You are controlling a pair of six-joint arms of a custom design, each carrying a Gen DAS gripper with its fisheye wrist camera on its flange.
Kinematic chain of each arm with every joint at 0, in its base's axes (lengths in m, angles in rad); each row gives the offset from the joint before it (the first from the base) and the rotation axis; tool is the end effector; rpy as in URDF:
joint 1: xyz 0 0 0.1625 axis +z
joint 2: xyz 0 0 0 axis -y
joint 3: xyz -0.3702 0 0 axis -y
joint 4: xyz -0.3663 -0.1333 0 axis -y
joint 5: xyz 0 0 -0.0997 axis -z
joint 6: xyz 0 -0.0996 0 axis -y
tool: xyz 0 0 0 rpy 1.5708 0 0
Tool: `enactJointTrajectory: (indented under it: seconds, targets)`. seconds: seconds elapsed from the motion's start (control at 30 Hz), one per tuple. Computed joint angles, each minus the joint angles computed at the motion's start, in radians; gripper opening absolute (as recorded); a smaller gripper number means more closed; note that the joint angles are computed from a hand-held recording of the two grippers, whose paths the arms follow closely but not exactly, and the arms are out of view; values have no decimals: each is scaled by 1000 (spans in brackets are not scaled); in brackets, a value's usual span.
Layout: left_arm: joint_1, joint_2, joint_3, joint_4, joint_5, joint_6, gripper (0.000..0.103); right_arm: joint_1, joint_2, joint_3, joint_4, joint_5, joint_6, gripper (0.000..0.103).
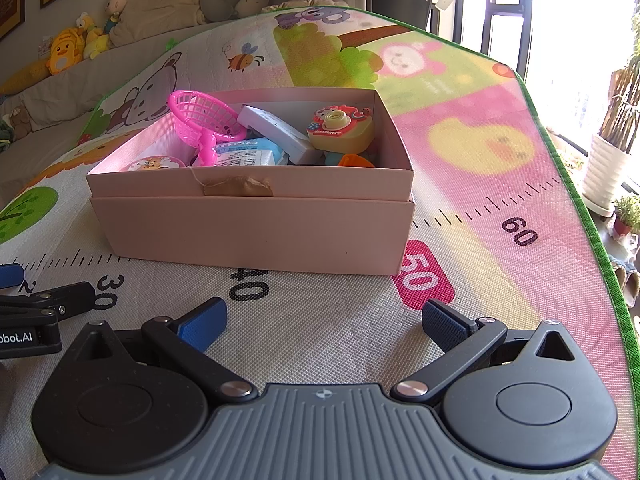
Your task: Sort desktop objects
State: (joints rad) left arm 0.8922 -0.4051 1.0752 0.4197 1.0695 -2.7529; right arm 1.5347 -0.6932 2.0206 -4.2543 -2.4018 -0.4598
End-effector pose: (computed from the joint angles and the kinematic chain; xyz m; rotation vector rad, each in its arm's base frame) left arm -0.2226 -0.5647 -0.0427 1.1924 2.3421 -0.7335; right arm 0.0431 -0.4617 0.1267 -0.2421 -1.8577 1.1872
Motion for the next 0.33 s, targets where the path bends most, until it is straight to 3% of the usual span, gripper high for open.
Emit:
enactJointTrajectory:
  seconds: [0.33]
  targets:
    - [-9,11,-14,14,-24,-15,103,0,2,-2,0,0,0,103]
